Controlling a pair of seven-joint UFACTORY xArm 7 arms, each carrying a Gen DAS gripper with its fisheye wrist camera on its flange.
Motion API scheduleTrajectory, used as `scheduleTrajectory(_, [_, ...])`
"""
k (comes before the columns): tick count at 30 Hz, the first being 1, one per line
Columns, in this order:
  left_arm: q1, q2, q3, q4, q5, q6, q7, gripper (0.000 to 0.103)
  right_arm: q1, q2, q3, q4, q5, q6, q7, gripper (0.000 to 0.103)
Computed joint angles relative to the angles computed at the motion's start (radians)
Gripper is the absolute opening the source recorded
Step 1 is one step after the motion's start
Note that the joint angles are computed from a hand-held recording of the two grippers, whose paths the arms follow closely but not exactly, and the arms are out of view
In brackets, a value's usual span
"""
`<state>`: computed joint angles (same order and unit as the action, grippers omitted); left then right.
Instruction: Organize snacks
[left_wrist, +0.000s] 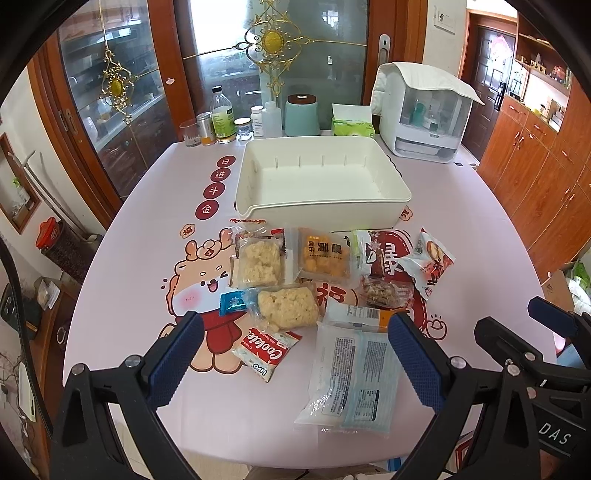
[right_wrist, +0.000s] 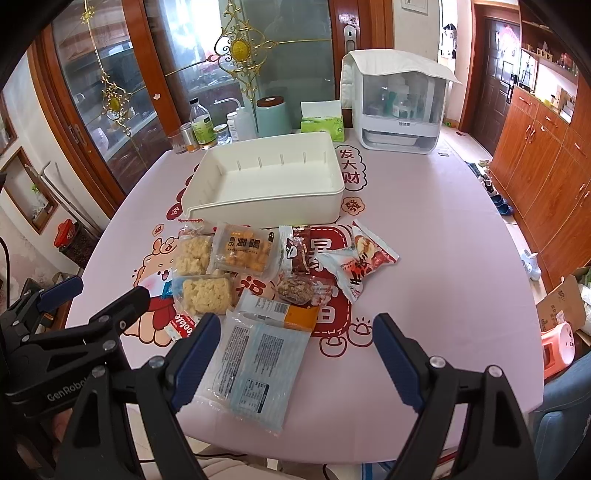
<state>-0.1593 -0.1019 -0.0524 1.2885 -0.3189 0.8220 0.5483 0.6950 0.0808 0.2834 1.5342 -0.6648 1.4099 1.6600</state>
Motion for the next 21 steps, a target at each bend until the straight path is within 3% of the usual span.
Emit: scheduleTrajectory(21, [0.008,-0.008,0.006,-0.011,-0.006,-0.001,0.015,0.099,0.008,0.009,-0.002,0.005,-0.002,-0.006,0.007,0.085])
